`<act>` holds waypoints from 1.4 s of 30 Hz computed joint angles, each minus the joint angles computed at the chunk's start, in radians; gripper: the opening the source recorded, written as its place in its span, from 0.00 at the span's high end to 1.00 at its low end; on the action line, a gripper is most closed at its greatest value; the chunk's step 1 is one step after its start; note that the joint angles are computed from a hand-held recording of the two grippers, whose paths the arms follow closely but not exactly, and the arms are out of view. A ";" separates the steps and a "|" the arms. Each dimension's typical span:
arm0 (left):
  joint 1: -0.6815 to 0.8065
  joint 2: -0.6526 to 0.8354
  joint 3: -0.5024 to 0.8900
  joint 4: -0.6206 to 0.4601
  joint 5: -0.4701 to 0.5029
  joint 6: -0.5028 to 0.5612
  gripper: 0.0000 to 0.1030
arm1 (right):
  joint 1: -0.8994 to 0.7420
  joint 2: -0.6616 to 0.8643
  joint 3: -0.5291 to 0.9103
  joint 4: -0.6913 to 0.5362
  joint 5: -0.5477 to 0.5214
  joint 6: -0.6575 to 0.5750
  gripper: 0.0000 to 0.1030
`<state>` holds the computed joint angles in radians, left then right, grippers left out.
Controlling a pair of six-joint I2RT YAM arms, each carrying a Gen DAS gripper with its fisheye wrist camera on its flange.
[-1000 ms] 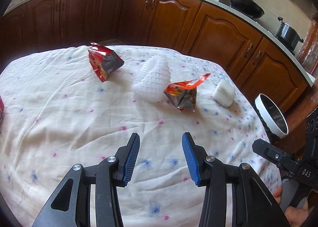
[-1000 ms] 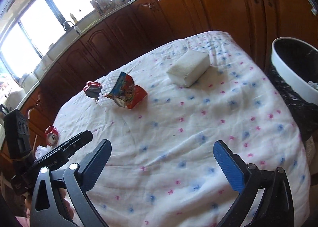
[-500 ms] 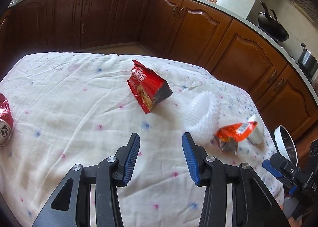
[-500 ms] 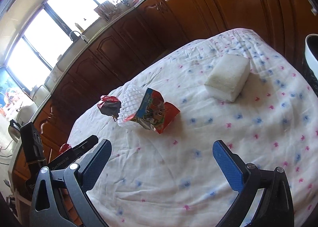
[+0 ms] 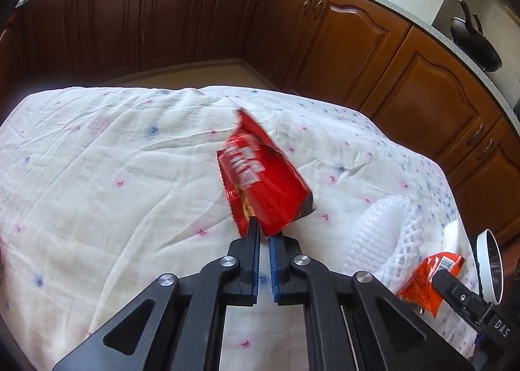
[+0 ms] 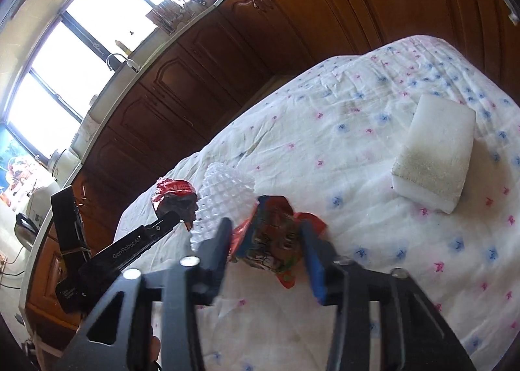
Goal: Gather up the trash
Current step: 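Grasp the red snack bag with the left tool while the right grasps the orange wrapper, then carry the red bag and orange wrapper over the bin and open both tools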
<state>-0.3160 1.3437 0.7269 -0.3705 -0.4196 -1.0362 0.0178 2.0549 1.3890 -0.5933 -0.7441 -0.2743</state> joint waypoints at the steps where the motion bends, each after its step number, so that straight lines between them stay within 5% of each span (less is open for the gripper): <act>1: -0.008 0.003 0.003 -0.006 -0.015 0.003 0.98 | -0.005 0.002 -0.005 0.004 -0.001 -0.005 0.79; 9: -0.207 -0.069 0.014 -0.117 -0.149 -0.107 1.00 | -0.107 -0.048 -0.052 -0.060 -0.068 -0.145 0.88; 11: -0.283 -0.076 0.023 -0.151 -0.188 -0.167 1.00 | -0.139 -0.057 -0.055 -0.095 -0.089 -0.187 0.99; 20: -0.557 -0.015 0.133 -0.257 -0.283 -0.336 1.00 | -0.238 -0.138 -0.104 -0.176 -0.123 -0.345 0.99; 42: -0.604 0.272 0.411 -0.079 -0.144 -0.059 1.00 | -0.559 -0.130 0.005 -0.225 -0.176 -0.540 0.99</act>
